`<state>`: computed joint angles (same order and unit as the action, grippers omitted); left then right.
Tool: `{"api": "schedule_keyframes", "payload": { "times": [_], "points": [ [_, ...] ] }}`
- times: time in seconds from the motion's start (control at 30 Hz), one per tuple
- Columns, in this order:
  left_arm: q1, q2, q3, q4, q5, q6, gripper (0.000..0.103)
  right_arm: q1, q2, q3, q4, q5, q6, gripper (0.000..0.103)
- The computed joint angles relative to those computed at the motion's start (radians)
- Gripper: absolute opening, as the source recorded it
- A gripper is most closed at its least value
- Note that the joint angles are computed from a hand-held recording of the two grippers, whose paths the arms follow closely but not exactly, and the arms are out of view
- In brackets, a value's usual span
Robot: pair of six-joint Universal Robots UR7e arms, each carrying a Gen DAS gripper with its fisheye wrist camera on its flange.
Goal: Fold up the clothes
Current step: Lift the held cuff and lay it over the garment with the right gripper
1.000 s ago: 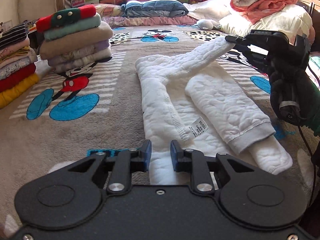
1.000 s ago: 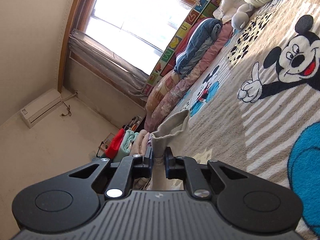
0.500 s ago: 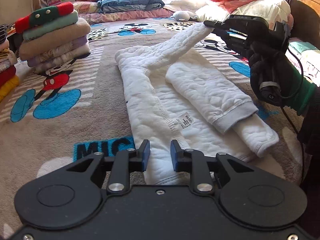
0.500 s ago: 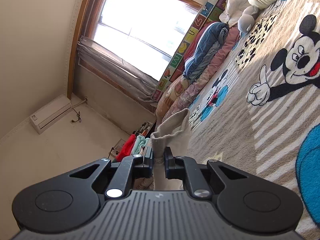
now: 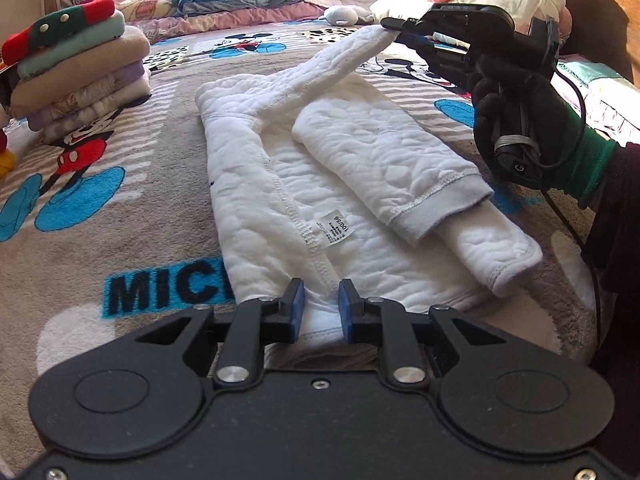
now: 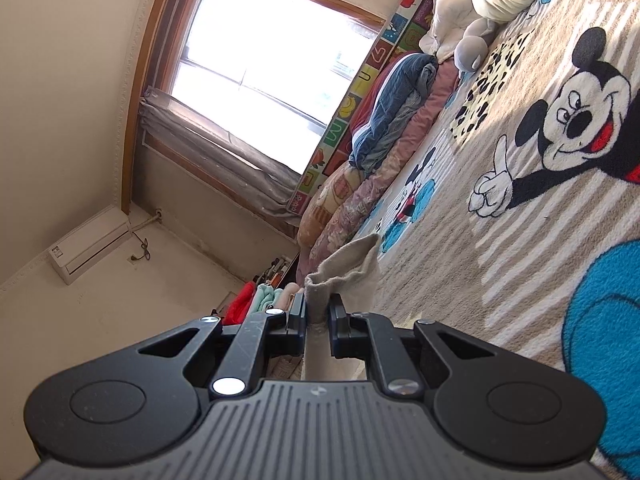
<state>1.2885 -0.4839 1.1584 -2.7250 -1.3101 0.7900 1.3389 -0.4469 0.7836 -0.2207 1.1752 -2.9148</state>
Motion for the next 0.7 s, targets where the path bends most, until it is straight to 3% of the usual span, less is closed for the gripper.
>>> {"api": "schedule_keyframes", "payload": {
  "times": [0.1, 0.23, 0.37, 0.53, 0.7],
  "points": [
    [-0.004, 0.005, 0.019, -0.043, 0.011, 0.024, 0.017, 0.002, 0.015, -0.027, 0.032, -0.017, -0.029, 0.013],
    [0.015, 0.003, 0.006, -0.021, -0.039, -0.021, 0.017, 0.013, 0.020, -0.039, 0.064, -0.027, -0.119, 0.013],
    [0.029, 0.004, -0.002, -0.018, -0.085, -0.055, 0.017, 0.032, -0.010, 0.022, 0.035, 0.015, -0.224, 0.013],
    [0.035, 0.004, 0.003, -0.030, -0.106, -0.070, 0.017, 0.080, -0.048, 0.097, 0.024, 0.065, -0.466, 0.013],
    [0.047, 0.001, -0.003, -0.017, -0.147, -0.116, 0.017, 0.154, -0.017, 0.035, 0.152, 0.199, -0.757, 0.013]
  ]
}}
